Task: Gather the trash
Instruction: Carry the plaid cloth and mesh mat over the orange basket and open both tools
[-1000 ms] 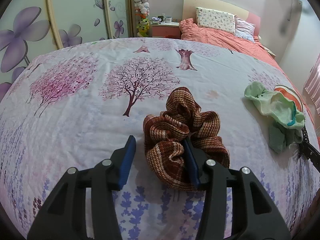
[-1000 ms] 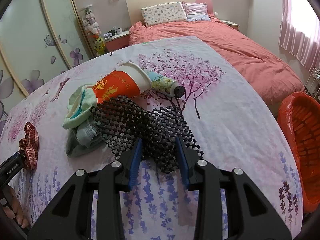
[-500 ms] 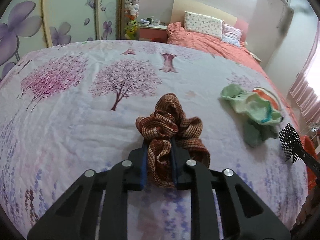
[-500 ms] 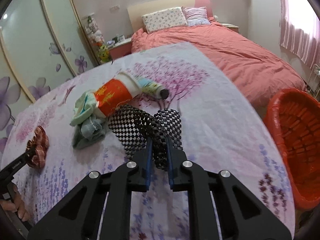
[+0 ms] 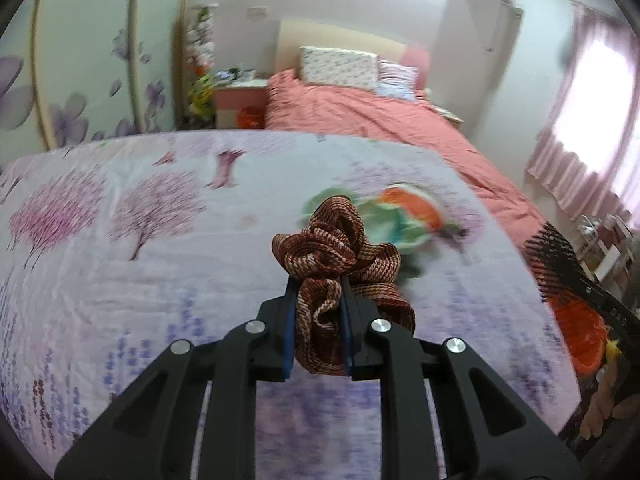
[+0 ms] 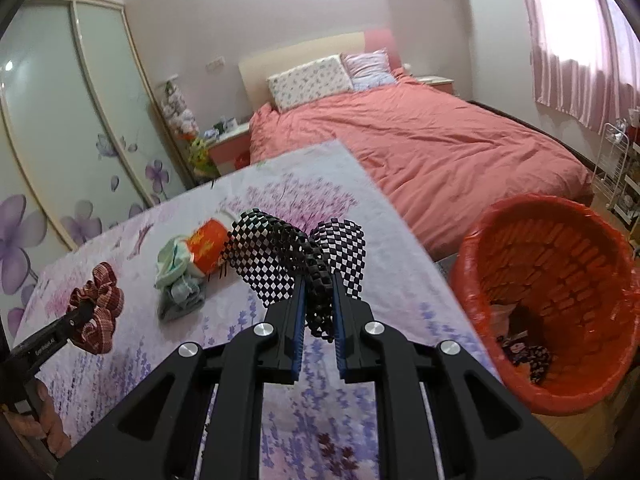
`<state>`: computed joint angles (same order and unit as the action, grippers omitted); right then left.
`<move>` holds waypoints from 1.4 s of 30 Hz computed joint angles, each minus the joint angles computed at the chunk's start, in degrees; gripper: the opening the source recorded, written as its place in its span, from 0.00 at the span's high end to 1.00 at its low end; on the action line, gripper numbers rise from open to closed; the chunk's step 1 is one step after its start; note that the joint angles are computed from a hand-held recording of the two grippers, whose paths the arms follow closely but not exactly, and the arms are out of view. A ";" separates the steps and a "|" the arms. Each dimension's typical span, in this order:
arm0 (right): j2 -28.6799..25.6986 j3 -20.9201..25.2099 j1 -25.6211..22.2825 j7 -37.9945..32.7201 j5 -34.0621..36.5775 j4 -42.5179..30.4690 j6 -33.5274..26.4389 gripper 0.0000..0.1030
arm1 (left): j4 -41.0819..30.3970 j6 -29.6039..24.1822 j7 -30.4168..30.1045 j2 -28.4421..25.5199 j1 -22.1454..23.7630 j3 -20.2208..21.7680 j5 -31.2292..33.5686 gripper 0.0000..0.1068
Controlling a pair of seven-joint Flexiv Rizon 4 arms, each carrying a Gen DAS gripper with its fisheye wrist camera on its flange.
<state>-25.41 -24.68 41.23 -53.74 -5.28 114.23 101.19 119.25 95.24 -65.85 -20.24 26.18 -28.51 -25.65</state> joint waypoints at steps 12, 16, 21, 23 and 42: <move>0.98 -19.21 14.38 -6.35 15.08 6.26 7.54 0.87 | -1.34 0.94 -1.62 -0.98 3.49 -16.37 4.90 0.83; 0.48 -21.63 14.97 -8.14 19.81 6.38 8.23 0.87 | -3.79 -0.21 -1.64 -3.10 1.49 -18.66 7.17 0.83; 0.00 -21.61 12.55 -8.34 23.15 6.39 8.77 0.87 | -8.65 -2.56 -0.52 -6.30 -6.40 -15.62 8.35 0.83; -0.31 -20.76 10.76 -8.04 23.68 6.26 8.69 0.87 | -10.88 -3.66 0.31 -7.74 -10.08 -13.42 8.02 0.83; -1.50 -2.65 -10.42 -3.96 18.16 4.28 7.62 0.69 | -29.93 -14.04 1.29 -19.63 -36.55 10.57 4.50 0.59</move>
